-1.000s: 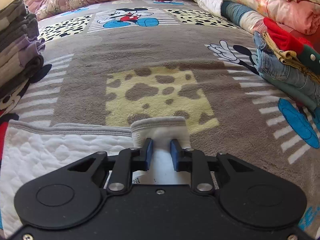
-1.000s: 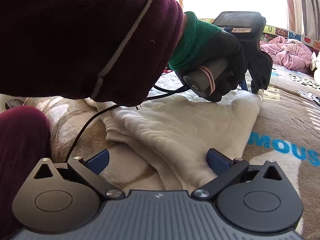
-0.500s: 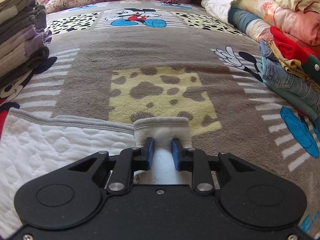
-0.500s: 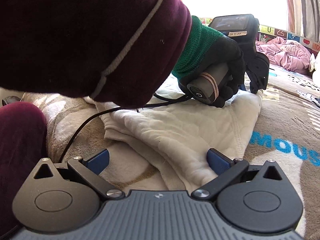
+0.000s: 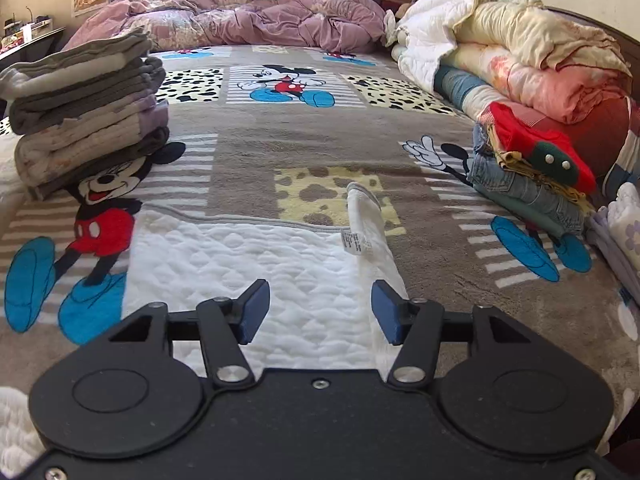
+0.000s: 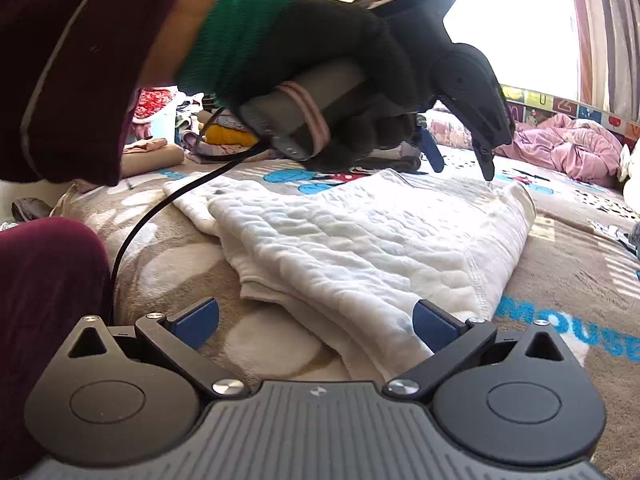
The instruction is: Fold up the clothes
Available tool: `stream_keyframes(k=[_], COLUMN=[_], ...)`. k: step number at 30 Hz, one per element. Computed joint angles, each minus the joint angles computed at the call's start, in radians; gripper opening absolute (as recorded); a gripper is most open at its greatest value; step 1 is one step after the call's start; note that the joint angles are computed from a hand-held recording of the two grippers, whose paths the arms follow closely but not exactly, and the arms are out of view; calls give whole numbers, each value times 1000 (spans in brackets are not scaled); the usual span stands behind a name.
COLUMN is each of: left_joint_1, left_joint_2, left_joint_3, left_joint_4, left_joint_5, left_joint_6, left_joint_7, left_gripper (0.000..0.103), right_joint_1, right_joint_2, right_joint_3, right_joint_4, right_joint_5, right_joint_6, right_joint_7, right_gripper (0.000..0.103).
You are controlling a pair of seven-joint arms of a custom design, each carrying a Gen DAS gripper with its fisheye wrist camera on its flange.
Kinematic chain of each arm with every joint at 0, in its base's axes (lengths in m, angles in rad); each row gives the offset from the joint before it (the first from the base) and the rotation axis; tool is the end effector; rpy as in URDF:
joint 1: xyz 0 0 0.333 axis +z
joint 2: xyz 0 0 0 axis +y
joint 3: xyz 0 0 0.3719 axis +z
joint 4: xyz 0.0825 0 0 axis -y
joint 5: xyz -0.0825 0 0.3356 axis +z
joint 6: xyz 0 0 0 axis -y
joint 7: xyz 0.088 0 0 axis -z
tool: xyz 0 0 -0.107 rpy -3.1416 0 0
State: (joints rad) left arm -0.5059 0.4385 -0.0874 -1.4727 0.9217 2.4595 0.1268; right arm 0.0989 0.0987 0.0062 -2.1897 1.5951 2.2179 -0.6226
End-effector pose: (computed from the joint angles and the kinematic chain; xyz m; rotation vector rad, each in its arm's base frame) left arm 0.5935 -0.3841 0.5556 -1.9459 1.4424 -0.8578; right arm 0.5215 0.0874 0.4485 -1.9292 0.4116 -0.2807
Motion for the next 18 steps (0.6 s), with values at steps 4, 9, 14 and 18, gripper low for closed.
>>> stream_keyframes(k=[4, 9, 14, 18], left_joint_1=[-56, -71, -23, 44], left_joint_2=[-186, -326, -375, -386], left_joint_3=[11, -52, -110, -138], left_joint_4=[-267, -479, -577, -622], left_joint_5=[175, 291, 308, 357], left_joint_6=[-11, -112, -147, -77], left_joint_7=[-316, -686, -912, -1057], left_gripper=[62, 63, 63, 63], right_joint_1=[-26, -59, -77, -85], right_joint_2=[-22, -3, 25, 40], right_joint_3=[-19, -39, -38, -32], right_joint_4=[-2, 48, 88, 102], right_joint_5=[-5, 59, 78, 90], right_joint_6=[-73, -59, -18, -22], right_joint_7=[39, 170, 207, 238], right_gripper=[102, 100, 91, 90])
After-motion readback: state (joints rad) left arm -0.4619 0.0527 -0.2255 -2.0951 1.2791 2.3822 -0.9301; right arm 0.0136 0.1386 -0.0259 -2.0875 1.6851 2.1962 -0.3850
